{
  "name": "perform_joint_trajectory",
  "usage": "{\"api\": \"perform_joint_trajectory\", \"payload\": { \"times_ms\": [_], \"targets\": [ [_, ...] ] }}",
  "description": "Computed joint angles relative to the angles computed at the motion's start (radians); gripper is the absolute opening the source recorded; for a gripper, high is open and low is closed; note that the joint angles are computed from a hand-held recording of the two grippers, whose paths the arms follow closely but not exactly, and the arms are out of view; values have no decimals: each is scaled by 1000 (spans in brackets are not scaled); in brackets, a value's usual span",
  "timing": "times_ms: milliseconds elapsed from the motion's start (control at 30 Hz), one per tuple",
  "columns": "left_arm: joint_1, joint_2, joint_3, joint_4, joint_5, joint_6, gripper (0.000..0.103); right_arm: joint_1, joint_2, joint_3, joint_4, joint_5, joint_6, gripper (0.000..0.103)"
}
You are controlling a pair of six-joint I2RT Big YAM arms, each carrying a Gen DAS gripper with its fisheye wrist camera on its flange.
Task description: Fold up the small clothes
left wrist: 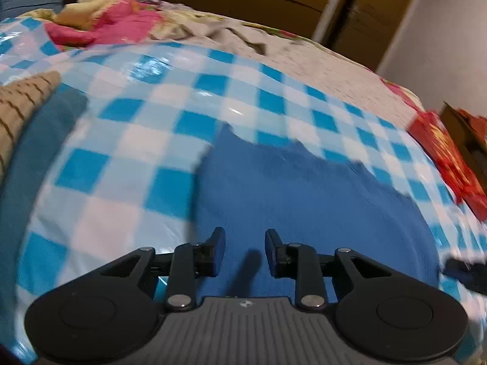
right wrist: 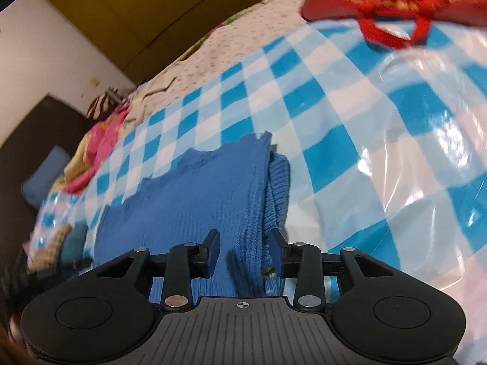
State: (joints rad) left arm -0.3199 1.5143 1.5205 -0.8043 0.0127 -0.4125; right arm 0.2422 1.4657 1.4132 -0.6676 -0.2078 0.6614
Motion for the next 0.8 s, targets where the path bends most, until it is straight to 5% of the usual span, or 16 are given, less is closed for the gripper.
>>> {"api": "perform_joint_trajectory", "payload": {
  "times_ms": [267, 800],
  "targets": [
    [-43, 0, -31, 18, -25, 32, 44, -12, 76, 12, 39, -34, 63, 42],
    [-107, -16, -43, 59, -48, 100, 45, -40, 26, -84, 141, -121, 151, 48]
  ]
}}
